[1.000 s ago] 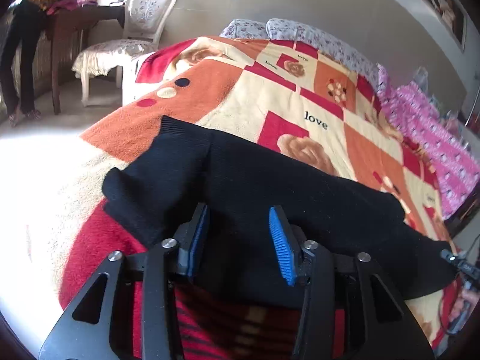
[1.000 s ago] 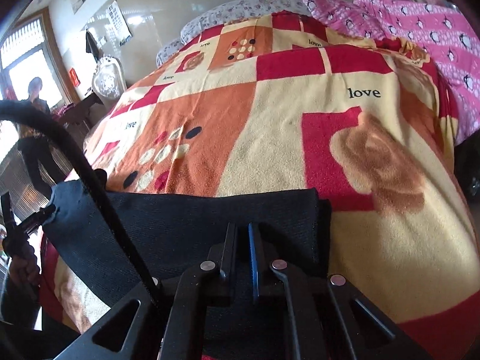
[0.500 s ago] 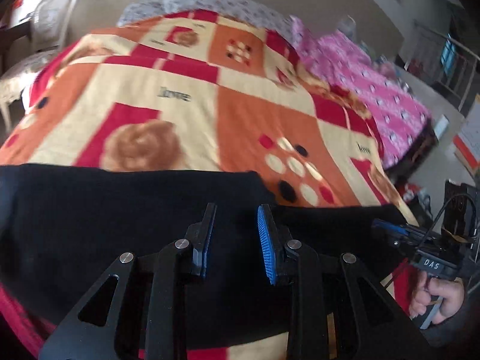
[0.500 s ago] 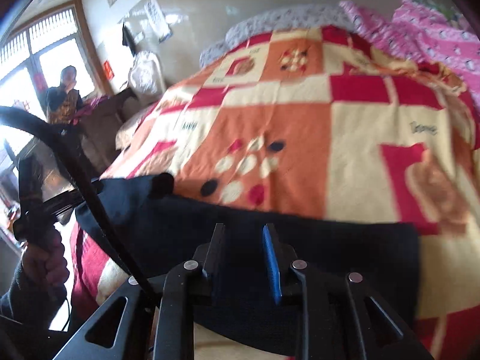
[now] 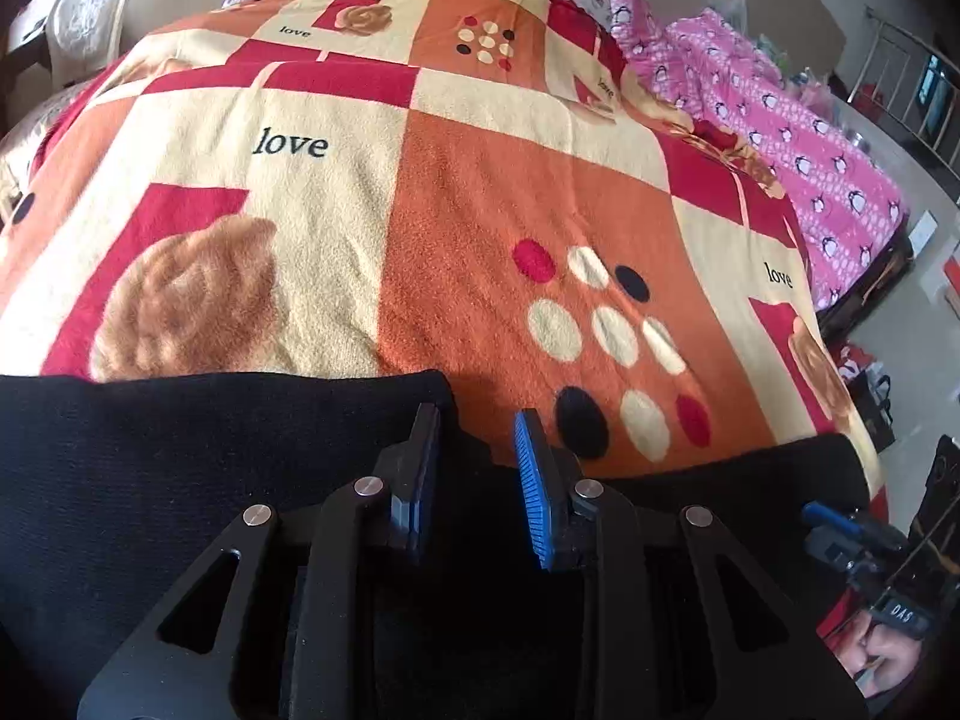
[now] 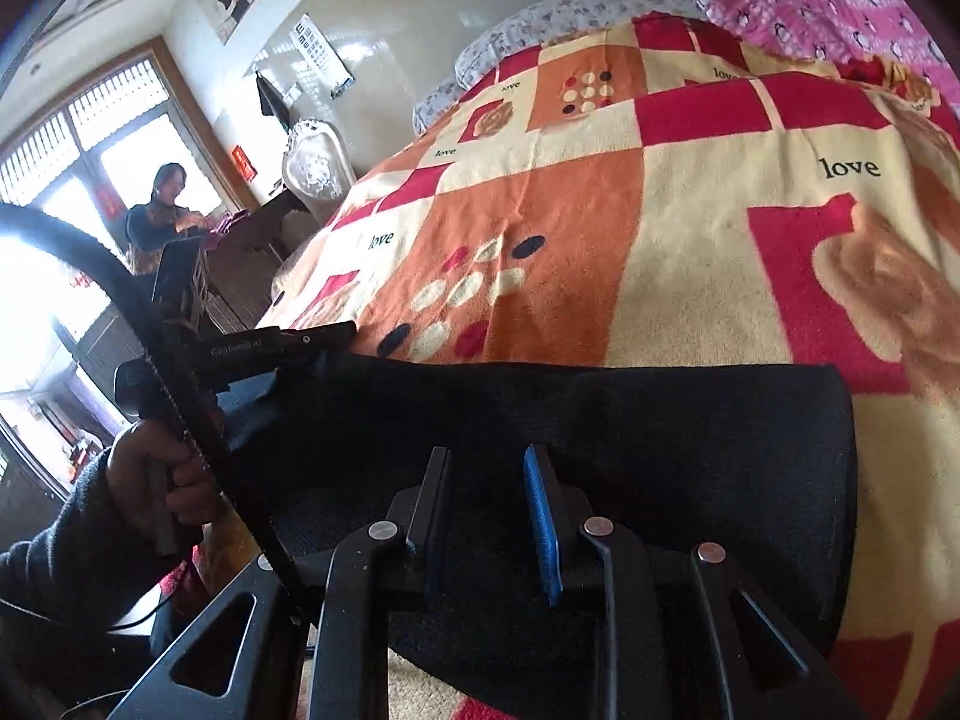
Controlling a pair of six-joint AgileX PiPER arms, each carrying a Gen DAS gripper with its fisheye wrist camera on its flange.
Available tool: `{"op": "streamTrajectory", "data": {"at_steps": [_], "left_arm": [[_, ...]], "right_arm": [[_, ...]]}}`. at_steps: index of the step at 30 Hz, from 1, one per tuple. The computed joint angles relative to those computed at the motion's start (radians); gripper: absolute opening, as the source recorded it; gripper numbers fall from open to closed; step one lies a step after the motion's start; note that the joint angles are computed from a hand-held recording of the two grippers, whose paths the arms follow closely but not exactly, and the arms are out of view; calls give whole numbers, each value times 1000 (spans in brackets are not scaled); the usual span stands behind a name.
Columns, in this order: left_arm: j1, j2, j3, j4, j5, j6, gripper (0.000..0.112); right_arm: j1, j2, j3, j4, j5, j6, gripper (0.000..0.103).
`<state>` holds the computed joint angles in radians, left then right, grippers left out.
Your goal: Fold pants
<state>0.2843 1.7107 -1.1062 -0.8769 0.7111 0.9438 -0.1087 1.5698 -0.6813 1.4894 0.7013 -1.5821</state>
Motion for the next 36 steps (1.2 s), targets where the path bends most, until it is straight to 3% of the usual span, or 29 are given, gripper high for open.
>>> {"op": "streamTrajectory", "data": {"at_steps": [4, 5, 7, 10, 12, 15, 17, 20, 23, 26, 28, 30, 32, 34, 36], "left_arm": [[56, -110, 115, -151, 39, 129, 25], [56, -139, 150, -181, 52, 176, 25], [32, -191, 219, -216, 103, 254, 25], [-46, -277, 340, -274, 144, 411, 25], [-98, -329, 439, -362, 108, 554, 25], [-141, -289, 513, -465, 67, 716, 25], [-97, -255, 547, -579, 126, 867, 26], [-66, -186, 509, -580, 199, 858, 26], [-77, -182, 514, -607, 196, 877, 26], [-65, -192, 530, -613, 204, 892, 26], [-54, -191, 528, -602, 218, 881, 26], [-32, -204, 543, -590, 236, 884, 26], [-32, -202, 543, -591, 236, 883, 26], [-27, -202, 546, -590, 240, 884, 26], [-22, -200, 541, -578, 246, 866, 26]], "right_arm": [[-42, -155, 65, -7, -27, 33, 27], [-110, -202, 98, 15, 16, 29, 30], [-276, -266, 148, 11, 114, 87, 48], [-521, -308, 210, -57, 223, 239, 49], [-596, -281, 218, -127, 286, 295, 49], [-593, -284, 261, -156, 285, 277, 49], [-599, -264, 289, -150, 295, 218, 49], [-562, -272, 336, -42, 262, 113, 50], [-497, -228, 335, 49, 215, 29, 50], [-405, -225, 302, 83, 136, 65, 52], [-390, -235, 294, 67, 130, 109, 55], [-401, -208, 276, 26, 186, 132, 55], [-409, -211, 276, -8, 206, 118, 50], [-416, -223, 291, 20, 154, 110, 35], [-433, -196, 287, 24, 183, 130, 35]]}}
